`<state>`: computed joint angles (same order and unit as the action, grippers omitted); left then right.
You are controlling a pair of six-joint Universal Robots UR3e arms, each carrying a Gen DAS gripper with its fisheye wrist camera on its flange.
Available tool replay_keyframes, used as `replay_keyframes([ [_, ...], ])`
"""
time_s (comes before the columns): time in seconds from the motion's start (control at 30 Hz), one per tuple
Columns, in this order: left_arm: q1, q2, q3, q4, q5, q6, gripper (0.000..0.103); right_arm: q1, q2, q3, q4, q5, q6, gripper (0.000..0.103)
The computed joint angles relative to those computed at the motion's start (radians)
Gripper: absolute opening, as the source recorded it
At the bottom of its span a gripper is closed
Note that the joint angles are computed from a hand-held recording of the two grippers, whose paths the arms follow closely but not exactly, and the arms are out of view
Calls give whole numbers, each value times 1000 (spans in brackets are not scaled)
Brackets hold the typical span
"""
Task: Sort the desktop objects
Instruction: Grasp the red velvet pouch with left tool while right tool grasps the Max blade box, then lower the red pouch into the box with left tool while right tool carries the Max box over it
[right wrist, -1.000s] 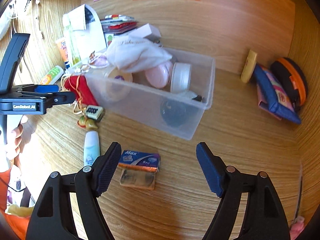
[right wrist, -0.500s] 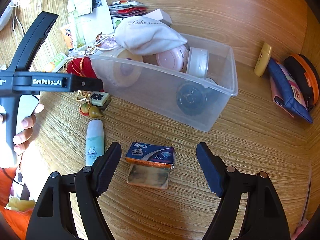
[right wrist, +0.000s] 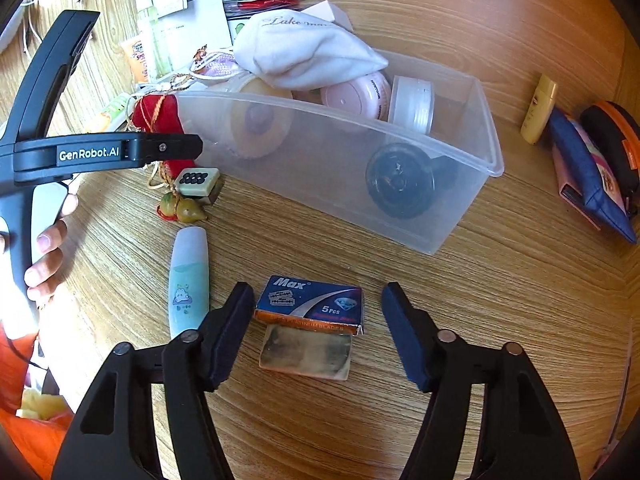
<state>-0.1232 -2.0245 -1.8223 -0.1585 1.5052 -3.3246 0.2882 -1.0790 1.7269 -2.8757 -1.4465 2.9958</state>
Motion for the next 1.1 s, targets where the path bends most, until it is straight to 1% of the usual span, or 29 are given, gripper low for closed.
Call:
replay_keyframes([
  [0.07,7,26,-34,12,-7,18,62,-2,-7,9,-3,5,-2,47],
  [0.23,20,109,-138,49,-18,70,60,-9,-28,42,-19,17,-3,47],
  [0.3,31,149,-180,48,-61,103,60,-16,-41,58,-24,30,-1,47],
  [0.37,18,182,-207,35,-72,125,60,-19,-55,73,-30,33,0,47],
  [0.43,5,205,-221,22,-73,150,60,-23,-71,89,-36,37,-1,47],
  [0.5,-23,223,-224,4,-41,157,60,-31,-86,105,-45,40,-6,47],
  [0.53,-5,199,-200,7,-75,185,60,-35,-94,114,-53,41,-9,47],
  [0.57,-17,217,-218,3,-61,181,60,-34,-103,127,-62,39,-8,47],
  [0.6,-9,238,-244,1,-78,192,60,-40,-110,135,-66,43,-10,47],
  [0.63,0,243,-245,-16,-100,201,61,-52,-99,107,-50,53,-17,47],
  [0.7,21,257,-255,-41,-140,212,72,-56,-109,125,-62,54,-17,47],
  [0.73,28,267,-266,-43,-147,215,74,-56,-102,109,-55,52,-15,47],
  [0.97,85,315,-306,-56,-179,223,79,-91,-131,154,-71,80,-21,47],
  [1.03,129,348,-335,-64,-239,239,79,-102,-129,154,-72,91,-24,47],
  [1.1,165,383,-364,-73,-285,251,85,-94,-131,161,-78,88,-14,47],
])
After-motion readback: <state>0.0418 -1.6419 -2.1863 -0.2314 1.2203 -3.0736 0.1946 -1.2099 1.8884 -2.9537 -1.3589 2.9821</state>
